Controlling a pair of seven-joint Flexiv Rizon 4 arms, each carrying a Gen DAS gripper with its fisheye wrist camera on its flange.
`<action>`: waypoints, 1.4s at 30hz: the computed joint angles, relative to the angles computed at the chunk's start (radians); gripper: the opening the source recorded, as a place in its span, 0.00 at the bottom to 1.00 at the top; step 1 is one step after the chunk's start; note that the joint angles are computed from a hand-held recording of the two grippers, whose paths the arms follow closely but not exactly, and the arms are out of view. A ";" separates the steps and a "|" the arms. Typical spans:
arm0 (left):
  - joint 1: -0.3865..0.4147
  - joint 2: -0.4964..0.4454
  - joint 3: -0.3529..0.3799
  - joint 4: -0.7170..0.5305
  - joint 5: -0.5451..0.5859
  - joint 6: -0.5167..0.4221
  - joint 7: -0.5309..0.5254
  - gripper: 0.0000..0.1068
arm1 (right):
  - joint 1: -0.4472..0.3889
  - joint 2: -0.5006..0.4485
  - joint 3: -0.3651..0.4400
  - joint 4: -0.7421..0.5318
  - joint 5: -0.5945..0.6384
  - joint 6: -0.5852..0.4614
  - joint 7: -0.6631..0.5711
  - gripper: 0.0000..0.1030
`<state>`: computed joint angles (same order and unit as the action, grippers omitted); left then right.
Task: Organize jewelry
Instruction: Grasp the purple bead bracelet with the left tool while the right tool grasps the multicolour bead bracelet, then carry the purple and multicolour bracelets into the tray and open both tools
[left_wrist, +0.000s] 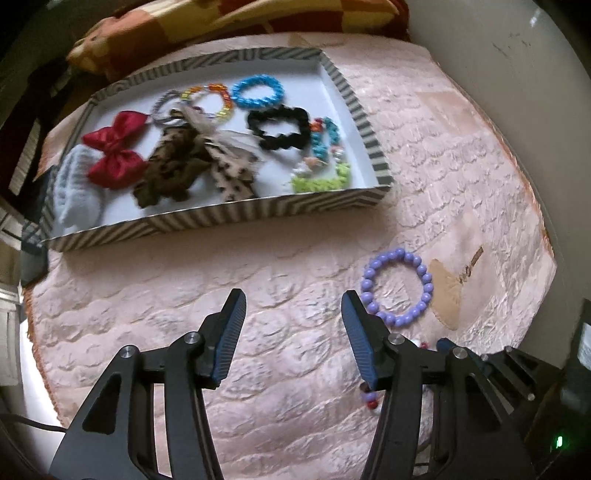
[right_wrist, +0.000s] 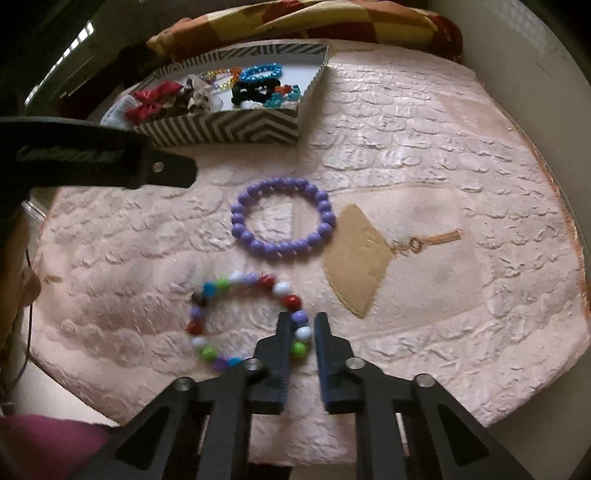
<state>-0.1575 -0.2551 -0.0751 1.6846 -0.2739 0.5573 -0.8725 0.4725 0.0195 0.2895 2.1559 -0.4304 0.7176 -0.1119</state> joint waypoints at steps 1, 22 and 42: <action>-0.005 -0.003 -0.004 0.000 0.004 0.000 0.001 0.50 | -0.002 0.009 0.001 0.007 0.008 -0.008 0.004 0.10; -0.059 -0.071 -0.039 -0.020 0.029 0.029 0.074 0.08 | -0.073 0.110 0.001 0.092 -0.013 0.091 0.063 0.08; 0.040 -0.049 -0.012 -0.157 -0.119 -0.025 0.110 0.08 | -0.119 -0.014 -0.074 -0.175 -0.184 0.080 -0.193 0.08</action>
